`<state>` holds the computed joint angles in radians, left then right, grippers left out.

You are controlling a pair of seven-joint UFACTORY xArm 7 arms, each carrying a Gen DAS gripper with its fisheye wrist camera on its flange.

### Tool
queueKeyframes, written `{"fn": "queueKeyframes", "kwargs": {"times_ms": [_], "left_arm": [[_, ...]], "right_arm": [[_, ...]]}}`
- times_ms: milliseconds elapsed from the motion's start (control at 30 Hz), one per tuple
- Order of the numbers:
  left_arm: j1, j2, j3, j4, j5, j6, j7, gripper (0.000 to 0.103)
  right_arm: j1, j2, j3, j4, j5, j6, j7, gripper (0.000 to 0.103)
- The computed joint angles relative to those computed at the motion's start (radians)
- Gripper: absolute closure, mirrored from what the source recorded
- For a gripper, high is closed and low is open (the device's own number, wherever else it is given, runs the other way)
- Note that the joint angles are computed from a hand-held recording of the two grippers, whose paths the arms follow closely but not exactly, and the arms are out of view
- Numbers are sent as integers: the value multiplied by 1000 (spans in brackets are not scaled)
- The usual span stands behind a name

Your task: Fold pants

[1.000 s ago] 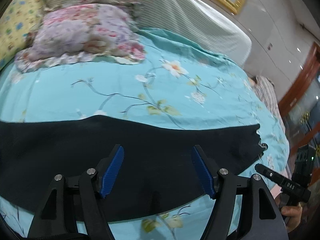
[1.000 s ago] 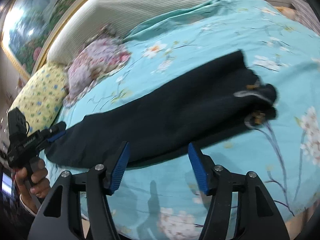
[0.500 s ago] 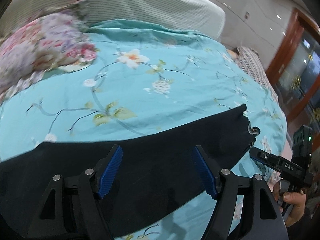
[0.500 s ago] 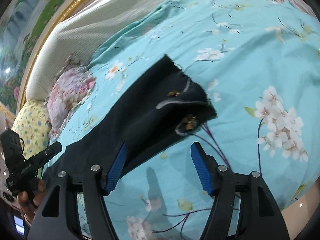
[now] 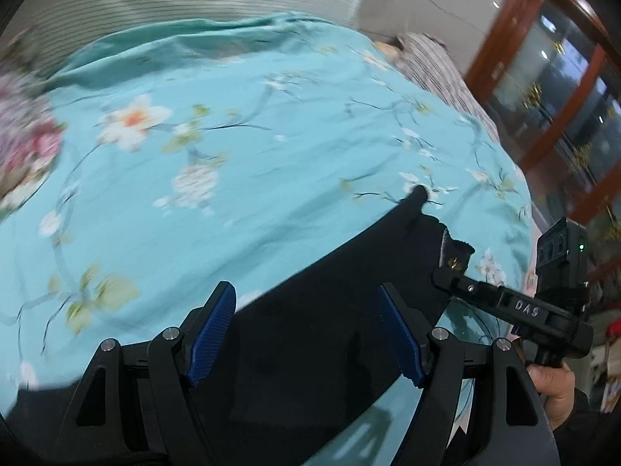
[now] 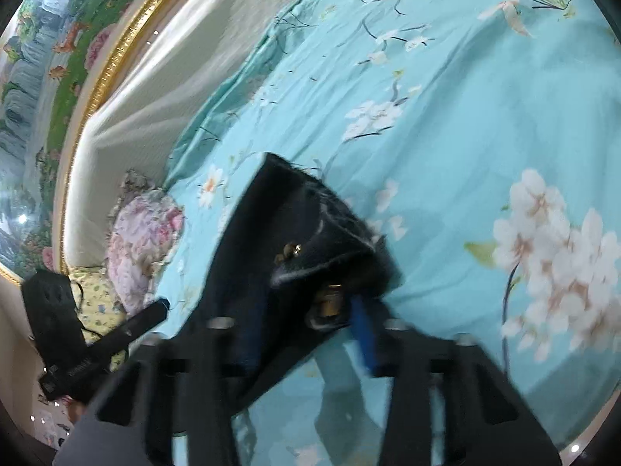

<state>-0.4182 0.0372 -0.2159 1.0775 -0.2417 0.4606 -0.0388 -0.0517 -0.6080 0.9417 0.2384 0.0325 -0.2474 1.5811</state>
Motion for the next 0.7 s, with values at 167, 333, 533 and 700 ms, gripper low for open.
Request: {"fn": "queueKeyframes", "kwargs": {"times_ms": [167,333,533,700], "left_arm": [[-22,172,-20,198,55,84,24,28],[-35,334,-48,398,37,202,103,35],[-38,490,-77,596,-37,341,194,54],[-30,490,-91,597,-115,320,253,89]], "right_arm": [[7,-45,4,-52,14,-37,4,91],[33,-59,-29,-86,13,-67,-13,92],[50,-75,-31,-92,26,-58,-24,92],[81,-103,-56,-110,26,-43,-16,92]]}}
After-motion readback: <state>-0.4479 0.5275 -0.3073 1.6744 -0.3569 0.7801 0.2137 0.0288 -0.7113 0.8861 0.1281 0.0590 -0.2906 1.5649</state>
